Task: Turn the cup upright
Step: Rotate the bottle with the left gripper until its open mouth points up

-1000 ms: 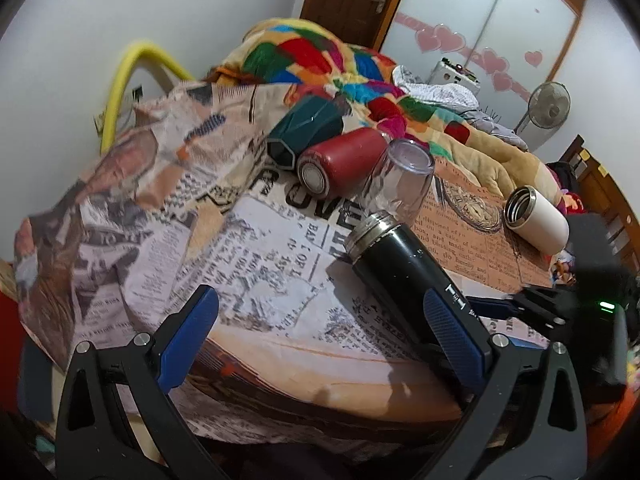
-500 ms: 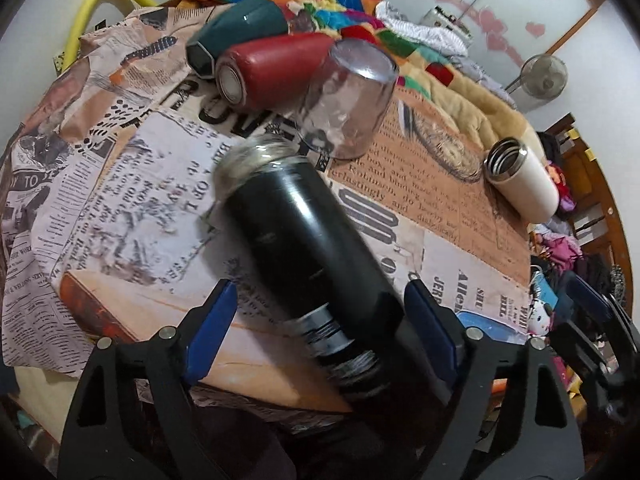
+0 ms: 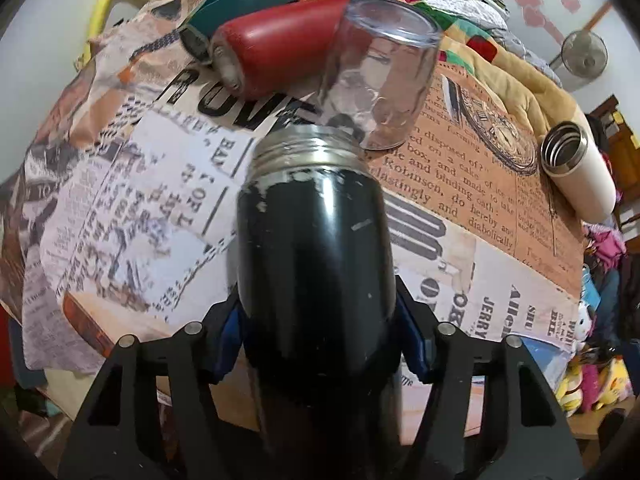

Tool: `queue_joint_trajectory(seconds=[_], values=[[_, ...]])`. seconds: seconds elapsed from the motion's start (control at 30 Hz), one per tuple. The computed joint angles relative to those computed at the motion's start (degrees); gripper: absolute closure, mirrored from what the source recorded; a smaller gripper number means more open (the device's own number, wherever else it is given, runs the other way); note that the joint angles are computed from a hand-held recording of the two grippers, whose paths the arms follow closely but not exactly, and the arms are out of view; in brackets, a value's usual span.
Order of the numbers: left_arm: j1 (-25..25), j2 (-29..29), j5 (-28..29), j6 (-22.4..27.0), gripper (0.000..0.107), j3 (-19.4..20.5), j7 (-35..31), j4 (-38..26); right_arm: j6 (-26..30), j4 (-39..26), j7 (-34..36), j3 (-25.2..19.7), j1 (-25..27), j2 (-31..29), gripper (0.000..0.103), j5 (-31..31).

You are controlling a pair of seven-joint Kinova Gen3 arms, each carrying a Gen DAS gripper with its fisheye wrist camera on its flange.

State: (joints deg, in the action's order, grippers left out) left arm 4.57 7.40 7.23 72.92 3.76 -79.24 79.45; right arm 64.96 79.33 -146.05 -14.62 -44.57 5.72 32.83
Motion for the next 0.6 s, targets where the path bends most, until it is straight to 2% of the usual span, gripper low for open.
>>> queue_joint_trajectory(seconds=[0.17,0.6], values=[[1.3,-1.2,-2.1,-1.1,0.044,0.6,-1.2,0.1,0.5,1.3,-2.4,-0.4,0.1,-1.7,0.027,1.1],[3.0,-16.1,-3.4,-6.8,0.044,1.8,-12.8,3.3,-0.5,3.4,-5.7,-1.9,2.6,-3.7,0.027,1.7]])
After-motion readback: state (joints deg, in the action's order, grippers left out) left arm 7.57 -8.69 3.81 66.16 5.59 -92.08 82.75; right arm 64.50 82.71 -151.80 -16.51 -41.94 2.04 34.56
